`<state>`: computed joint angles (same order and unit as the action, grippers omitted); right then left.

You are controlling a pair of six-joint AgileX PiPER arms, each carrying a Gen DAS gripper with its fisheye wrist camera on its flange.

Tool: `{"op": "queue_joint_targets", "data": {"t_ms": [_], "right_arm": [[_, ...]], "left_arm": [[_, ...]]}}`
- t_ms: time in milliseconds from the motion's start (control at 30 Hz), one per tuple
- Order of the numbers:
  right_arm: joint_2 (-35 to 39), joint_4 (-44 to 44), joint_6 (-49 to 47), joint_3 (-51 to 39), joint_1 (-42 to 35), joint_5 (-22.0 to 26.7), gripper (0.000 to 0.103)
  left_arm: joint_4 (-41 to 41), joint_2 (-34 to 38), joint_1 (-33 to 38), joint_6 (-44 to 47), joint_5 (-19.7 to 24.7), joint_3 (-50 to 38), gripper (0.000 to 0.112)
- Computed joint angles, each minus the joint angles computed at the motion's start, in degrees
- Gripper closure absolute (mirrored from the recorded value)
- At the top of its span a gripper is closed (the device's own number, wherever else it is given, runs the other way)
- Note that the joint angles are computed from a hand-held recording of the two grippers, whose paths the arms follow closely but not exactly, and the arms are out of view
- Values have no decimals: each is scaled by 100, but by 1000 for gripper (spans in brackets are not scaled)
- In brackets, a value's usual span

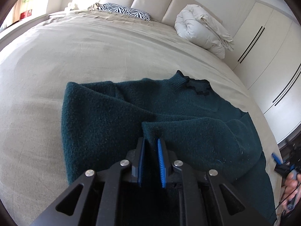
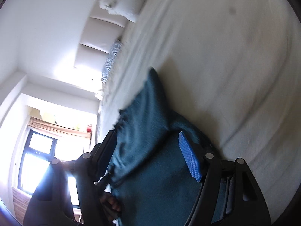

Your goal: Fold small clothes

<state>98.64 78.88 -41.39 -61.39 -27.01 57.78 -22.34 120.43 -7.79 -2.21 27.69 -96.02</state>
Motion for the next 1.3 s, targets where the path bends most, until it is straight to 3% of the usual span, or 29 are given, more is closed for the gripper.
{"op": "queue_joint_targets", "data": {"t_ms": [133, 400, 533, 633, 767, 833, 967, 1067, 1133, 1200, 1300], "right_arm": [[400, -288, 435, -957, 277, 293, 35], [2122, -1517, 1930, -3271, 1275, 431, 35], [2576, -1320, 2131, -3819, 1201, 259, 37], [3076, -1605, 2719, -4742, 1198, 193, 37], [3773, -2299, 3490, -6227, 1320, 478, 37], [3924, -2433, 3631, -6539, 1331, 573, 37], [3459, -2138, 2978, -5630, 1218, 480, 36], [2694, -1743, 2086, -4165, 1052, 406, 36], [2105, -1604, 1495, -3231, 866, 325, 36], [1488, -1674, 1157, -2358, 552, 403, 36], [780, -1320, 508, -1212, 24, 549, 36]], "left_arm": [[-108, -13, -4, 96, -134, 90, 95], [-74, -21, -106, 229, -279, 171, 81], [-324, -47, -97, 491, -410, 296, 79], [-877, -37, -19, 969, -469, 374, 79], [-1295, -31, 36, 1323, -488, 435, 79], [-1232, -41, 19, 1276, -511, 447, 79], [-1340, -62, 43, 1339, -452, 441, 79], [-1544, -190, 128, 1457, -265, 514, 79], [-1226, -464, 110, 1073, -207, 745, 74], [-1096, -1078, 85, 688, -368, 1424, 55], [-1962, -2253, 64, 1105, -1027, 2891, 44]]}}
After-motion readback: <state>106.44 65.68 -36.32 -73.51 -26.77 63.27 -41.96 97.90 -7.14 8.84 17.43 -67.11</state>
